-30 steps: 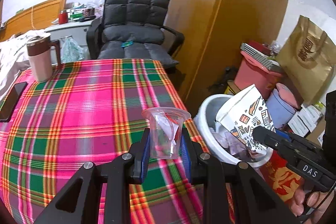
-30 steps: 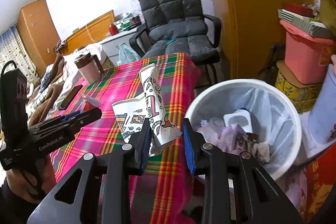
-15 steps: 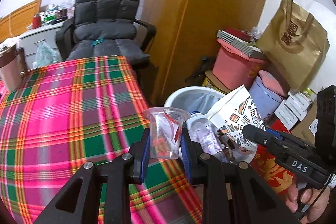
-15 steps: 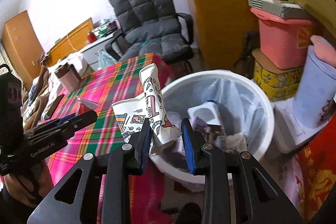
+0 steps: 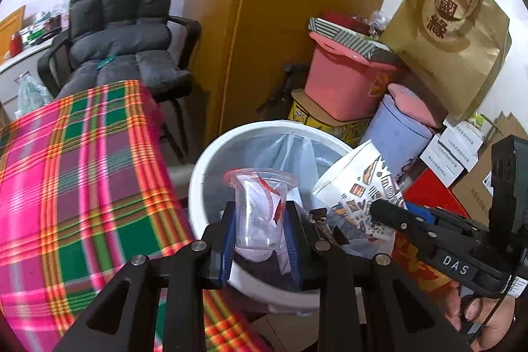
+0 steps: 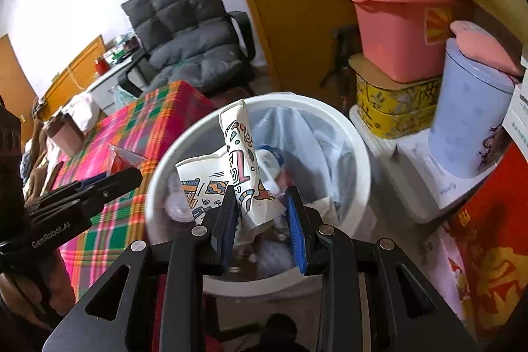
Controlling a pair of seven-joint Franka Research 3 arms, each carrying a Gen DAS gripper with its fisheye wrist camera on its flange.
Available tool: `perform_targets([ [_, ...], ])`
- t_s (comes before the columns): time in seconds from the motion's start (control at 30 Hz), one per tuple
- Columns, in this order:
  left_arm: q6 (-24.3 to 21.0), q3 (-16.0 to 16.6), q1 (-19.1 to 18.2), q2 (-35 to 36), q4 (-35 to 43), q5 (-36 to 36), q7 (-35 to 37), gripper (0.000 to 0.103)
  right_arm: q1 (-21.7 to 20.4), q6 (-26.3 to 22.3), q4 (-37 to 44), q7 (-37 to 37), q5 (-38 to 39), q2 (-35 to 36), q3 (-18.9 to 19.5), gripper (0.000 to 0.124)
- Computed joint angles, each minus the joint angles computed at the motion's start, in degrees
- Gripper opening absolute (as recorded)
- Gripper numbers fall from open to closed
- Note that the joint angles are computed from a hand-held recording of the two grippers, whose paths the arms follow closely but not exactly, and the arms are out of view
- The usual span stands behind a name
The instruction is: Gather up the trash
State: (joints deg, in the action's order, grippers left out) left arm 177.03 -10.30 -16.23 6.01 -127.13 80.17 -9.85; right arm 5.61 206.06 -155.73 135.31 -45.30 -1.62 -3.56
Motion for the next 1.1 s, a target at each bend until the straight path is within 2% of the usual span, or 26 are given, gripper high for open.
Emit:
perform_targets([
  [0.17, 0.43, 0.55, -0.60, 3.69, 2.86, -4.79, 5.92, 0.028, -1.04, -1.54, 2.26, 3.70, -3.34, 1.93, 0.36, 0.032],
  [0.33, 0.94, 1.73, -1.79, 6.88, 5.06, -11.38, 12.87, 0.028, -2.22, -2.90, 2.90, 1.83, -0.23, 2.82, 2.00, 0.033],
  [0.37, 1.38, 2.33, -2.26, 7.17, 5.22, -11.97, 13.47, 0.028, -2.33, -2.88, 2.76, 1.11, 0.64, 2.78, 2.23, 0.038],
  [0.4, 1.98, 3.34, -3.04, 7.28, 5.28, -11.61, 13.04, 0.030, -2.47, -2.53, 2.44, 0.39, 1.28, 2.57, 2.35, 0.041],
  [0.47, 2.76, 5.36, -4.63, 7.24, 5.39, -10.17, 11.22, 0.042, -2.58, -1.87, 2.09, -0.51, 1.93, 2.47, 2.40, 0.052],
  [0.57, 3.39, 7.31, -6.04, 6.64, 5.41, -6.10, 6.76, 0.044, -2.03, -1.85, 1.21, -3.15, 4.58, 1.62, 2.57, 0.052],
  [0.77, 2.06, 5.74, -4.76, 4.04, 4.07, 0.14, 0.38, 0.045, 0.80, -1.51, -1.86, -9.61, 10.92, -1.42, 2.11, 0.052],
  [1.1, -0.93, -0.93, 0.26, -6.54, -4.61, 8.01, -9.26, 0.045, 7.47, -0.81, -8.29, -19.09, 20.62, -8.48, 0.78, 0.052],
])
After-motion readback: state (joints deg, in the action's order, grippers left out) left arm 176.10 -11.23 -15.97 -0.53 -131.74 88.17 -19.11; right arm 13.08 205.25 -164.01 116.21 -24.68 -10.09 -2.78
